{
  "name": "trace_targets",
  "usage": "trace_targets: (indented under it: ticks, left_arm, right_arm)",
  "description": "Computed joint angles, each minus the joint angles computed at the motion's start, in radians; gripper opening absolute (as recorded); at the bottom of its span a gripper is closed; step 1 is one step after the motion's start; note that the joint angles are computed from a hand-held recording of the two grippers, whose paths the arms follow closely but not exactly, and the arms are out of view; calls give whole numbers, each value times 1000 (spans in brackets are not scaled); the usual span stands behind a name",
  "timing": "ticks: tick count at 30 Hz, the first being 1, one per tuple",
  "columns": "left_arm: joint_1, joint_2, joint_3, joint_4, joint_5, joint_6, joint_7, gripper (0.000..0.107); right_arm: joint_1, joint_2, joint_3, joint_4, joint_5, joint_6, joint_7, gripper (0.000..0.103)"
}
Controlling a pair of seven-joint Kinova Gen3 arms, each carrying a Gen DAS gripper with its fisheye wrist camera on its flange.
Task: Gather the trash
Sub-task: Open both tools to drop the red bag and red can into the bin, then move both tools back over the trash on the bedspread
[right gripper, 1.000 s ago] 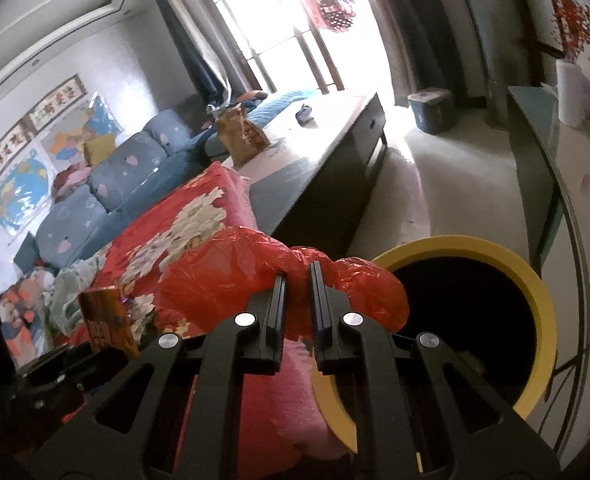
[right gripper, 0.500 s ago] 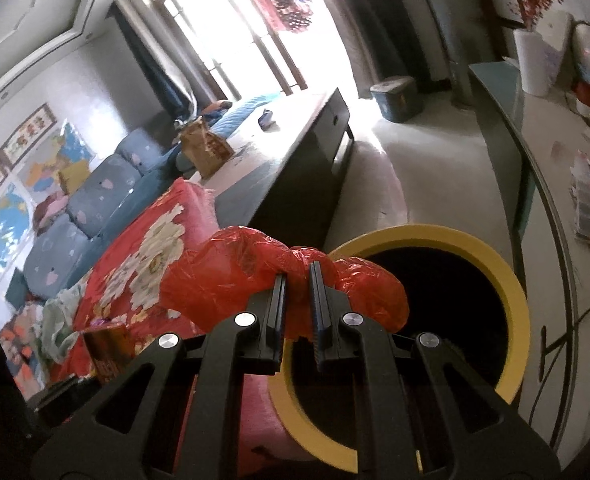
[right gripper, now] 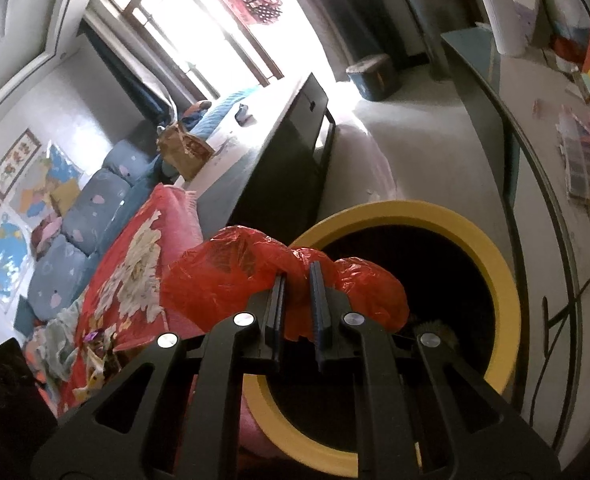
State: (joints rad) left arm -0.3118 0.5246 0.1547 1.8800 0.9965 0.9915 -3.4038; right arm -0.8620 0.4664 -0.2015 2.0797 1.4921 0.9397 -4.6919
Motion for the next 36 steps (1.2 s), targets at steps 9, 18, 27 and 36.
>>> trace_targets:
  ticks: [9,18,27,36]
  left_arm:
    - [-2,44,15,-34,13,0,28,88]
    - [-51,9,-2,-9,78,-16,-24,95]
    - [-122,-26,-49,-3,162,16,-84,95]
    - [-179,-41,-90,-20,225,67,-92,95]
  right_arm:
    - [-13,13,2,2,-64,22,-26,46]
    - [-52,19,29,-51,-117,62,86,55]
    - [-81,22,44,-123,-119,86,228,57]
    - [-111,35,55,-214,-102,86,387,61]
